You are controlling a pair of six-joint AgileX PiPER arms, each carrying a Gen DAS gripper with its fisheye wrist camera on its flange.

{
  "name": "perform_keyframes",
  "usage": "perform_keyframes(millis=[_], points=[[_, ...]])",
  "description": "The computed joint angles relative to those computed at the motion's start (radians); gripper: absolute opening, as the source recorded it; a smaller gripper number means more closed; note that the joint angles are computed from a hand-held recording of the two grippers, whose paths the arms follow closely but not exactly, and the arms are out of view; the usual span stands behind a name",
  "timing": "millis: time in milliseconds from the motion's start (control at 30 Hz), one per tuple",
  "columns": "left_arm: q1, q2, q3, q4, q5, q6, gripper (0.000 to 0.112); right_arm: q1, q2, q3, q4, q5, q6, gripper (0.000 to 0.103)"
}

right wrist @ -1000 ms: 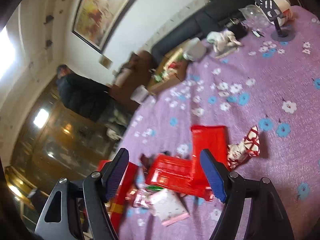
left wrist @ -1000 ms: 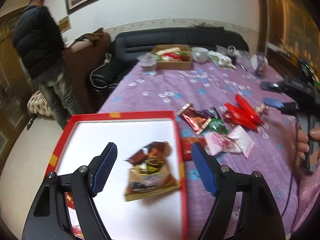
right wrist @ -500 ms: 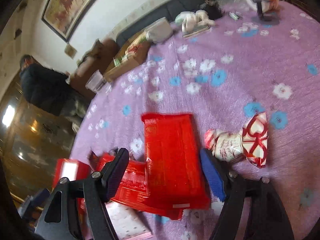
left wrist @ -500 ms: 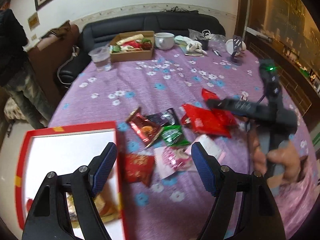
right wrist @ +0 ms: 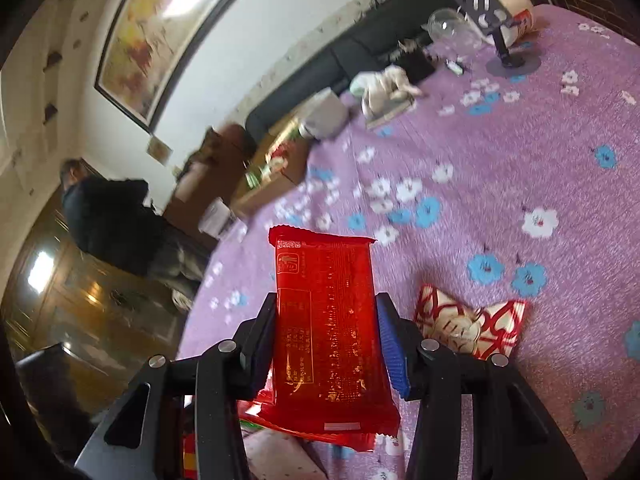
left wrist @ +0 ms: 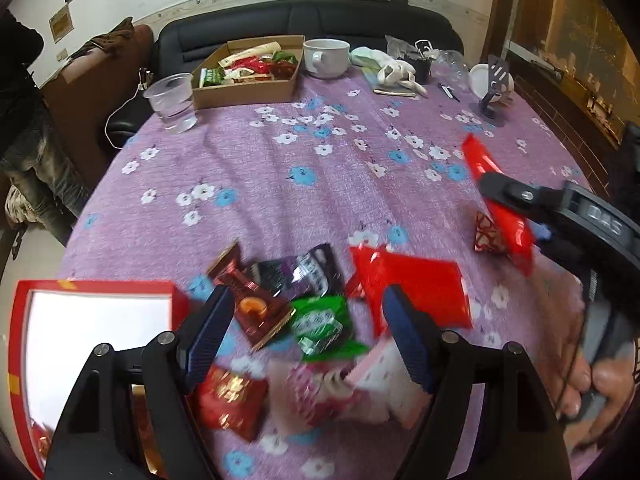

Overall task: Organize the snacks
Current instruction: 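Grasp the long red packet with the right gripper, then grasp a red packet with the left gripper while the right gripper holds its packet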

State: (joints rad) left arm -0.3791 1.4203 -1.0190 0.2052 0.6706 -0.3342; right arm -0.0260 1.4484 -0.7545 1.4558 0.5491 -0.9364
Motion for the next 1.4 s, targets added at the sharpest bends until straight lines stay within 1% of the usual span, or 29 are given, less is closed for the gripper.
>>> perform_keyframes(millis=[100, 200, 400, 433, 467, 533, 600, 667, 767, 867, 933, 1000, 1100, 1233, 1300, 1400], points=[[0.003, 0.048, -0.038, -0.102, -0.003, 0.067, 0.077, -0.01, 0.007, -0.015, -0.016, 0.007, 0.041, 0.048], [-0.022, 0.078, -0.058, -0.133, -0.003, 0.09, 0.077, -0.012, 0.02, -0.025, -0.049, 0.007, 0.082, 0.048], [-0.051, 0.109, -0.063, -0.173, -0.017, 0.104, 0.076, -0.025, 0.006, -0.01, -0.01, 0.004, 0.052, 0.048], [-0.055, 0.11, -0.061, -0.182, -0.022, 0.111, 0.07, -0.029, 0.006, -0.009, -0.008, 0.005, 0.051, 0.048], [-0.062, 0.109, -0.056, -0.187, -0.028, 0.119, 0.056, -0.033, 0.007, -0.009, -0.005, 0.008, 0.051, 0.048], [-0.081, 0.116, -0.054, -0.161, -0.026, 0.105, 0.046, -0.035, 0.01, -0.011, -0.01, 0.007, 0.057, 0.048], [-0.09, 0.106, -0.037, -0.14, -0.049, 0.088, 0.042, -0.03, 0.006, -0.009, -0.015, -0.008, 0.061, 0.048], [-0.085, 0.092, -0.025, -0.141, -0.065, 0.081, 0.03, -0.029, 0.006, -0.008, -0.016, -0.009, 0.059, 0.048], [-0.075, 0.06, -0.001, -0.154, -0.108, 0.097, 0.02, -0.029, 0.009, -0.008, -0.019, -0.013, 0.064, 0.048], [-0.083, 0.036, 0.021, -0.159, -0.139, 0.121, 0.016, -0.027, 0.015, -0.013, -0.025, -0.016, 0.071, 0.048], [-0.09, 0.012, 0.043, -0.192, -0.167, 0.17, 0.014, -0.025, 0.018, -0.014, -0.028, -0.018, 0.074, 0.048], [-0.102, -0.001, 0.048, -0.188, -0.171, 0.174, 0.014, -0.026, 0.02, -0.014, -0.032, -0.02, 0.081, 0.048], [-0.115, 0.003, 0.036, -0.233, -0.148, 0.22, 0.014, -0.04, 0.025, -0.011, -0.017, -0.007, 0.074, 0.048], [-0.146, 0.019, 0.013, -0.252, -0.12, 0.221, 0.015, -0.053, 0.038, -0.007, -0.007, 0.001, 0.074, 0.048], [-0.151, 0.026, 0.008, -0.268, -0.115, 0.221, 0.015, -0.067, 0.048, -0.007, 0.004, 0.021, 0.071, 0.048], [-0.135, 0.029, 0.011, -0.342, -0.112, 0.276, 0.016, -0.094, 0.071, 0.003, 0.061, 0.065, 0.023, 0.048]])
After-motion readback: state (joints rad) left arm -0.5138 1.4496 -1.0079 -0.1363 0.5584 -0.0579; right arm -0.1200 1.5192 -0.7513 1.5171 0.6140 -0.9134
